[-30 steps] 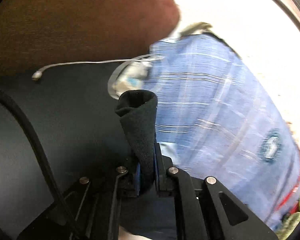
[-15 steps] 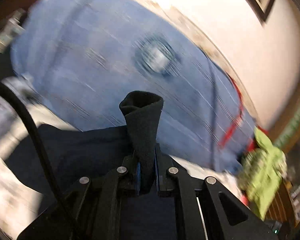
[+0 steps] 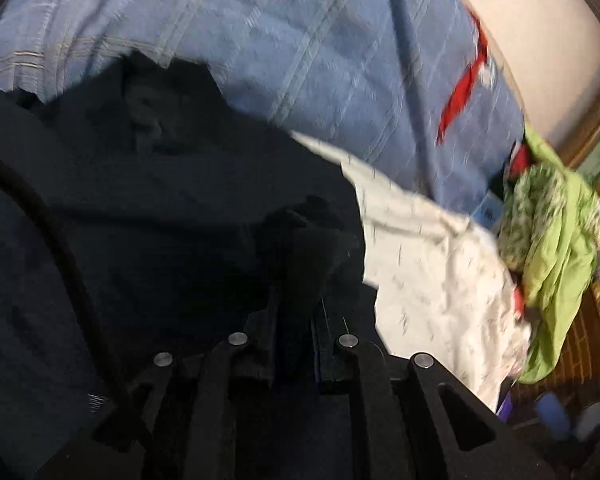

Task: Fold large clothes

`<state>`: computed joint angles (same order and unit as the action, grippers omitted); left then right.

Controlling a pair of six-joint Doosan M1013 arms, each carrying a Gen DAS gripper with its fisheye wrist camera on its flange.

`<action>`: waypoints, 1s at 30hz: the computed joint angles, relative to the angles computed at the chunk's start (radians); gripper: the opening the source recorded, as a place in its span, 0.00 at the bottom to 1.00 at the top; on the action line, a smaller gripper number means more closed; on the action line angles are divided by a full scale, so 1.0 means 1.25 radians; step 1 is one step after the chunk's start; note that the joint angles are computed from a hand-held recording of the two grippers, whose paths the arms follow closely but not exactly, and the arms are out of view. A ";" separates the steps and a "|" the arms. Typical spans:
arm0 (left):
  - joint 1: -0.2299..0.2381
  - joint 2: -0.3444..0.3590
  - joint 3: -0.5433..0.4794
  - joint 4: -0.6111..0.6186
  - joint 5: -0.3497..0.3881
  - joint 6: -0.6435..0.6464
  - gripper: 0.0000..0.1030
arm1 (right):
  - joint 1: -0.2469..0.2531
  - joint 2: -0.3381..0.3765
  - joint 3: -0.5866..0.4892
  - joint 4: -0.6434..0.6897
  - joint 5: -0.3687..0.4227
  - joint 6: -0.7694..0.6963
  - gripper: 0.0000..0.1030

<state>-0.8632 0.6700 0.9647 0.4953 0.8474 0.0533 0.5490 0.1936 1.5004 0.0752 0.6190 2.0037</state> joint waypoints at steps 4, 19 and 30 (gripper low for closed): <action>-0.002 0.026 -0.043 -0.011 0.004 0.049 0.14 | -0.007 0.000 0.006 0.004 -0.007 0.001 0.74; -0.071 -0.143 0.152 0.287 0.208 -0.216 1.00 | 0.002 0.045 -0.040 0.210 -0.058 -0.199 0.75; -0.020 -0.247 0.324 0.162 0.283 -0.297 0.99 | 0.054 0.261 -0.260 0.159 0.245 -0.190 0.44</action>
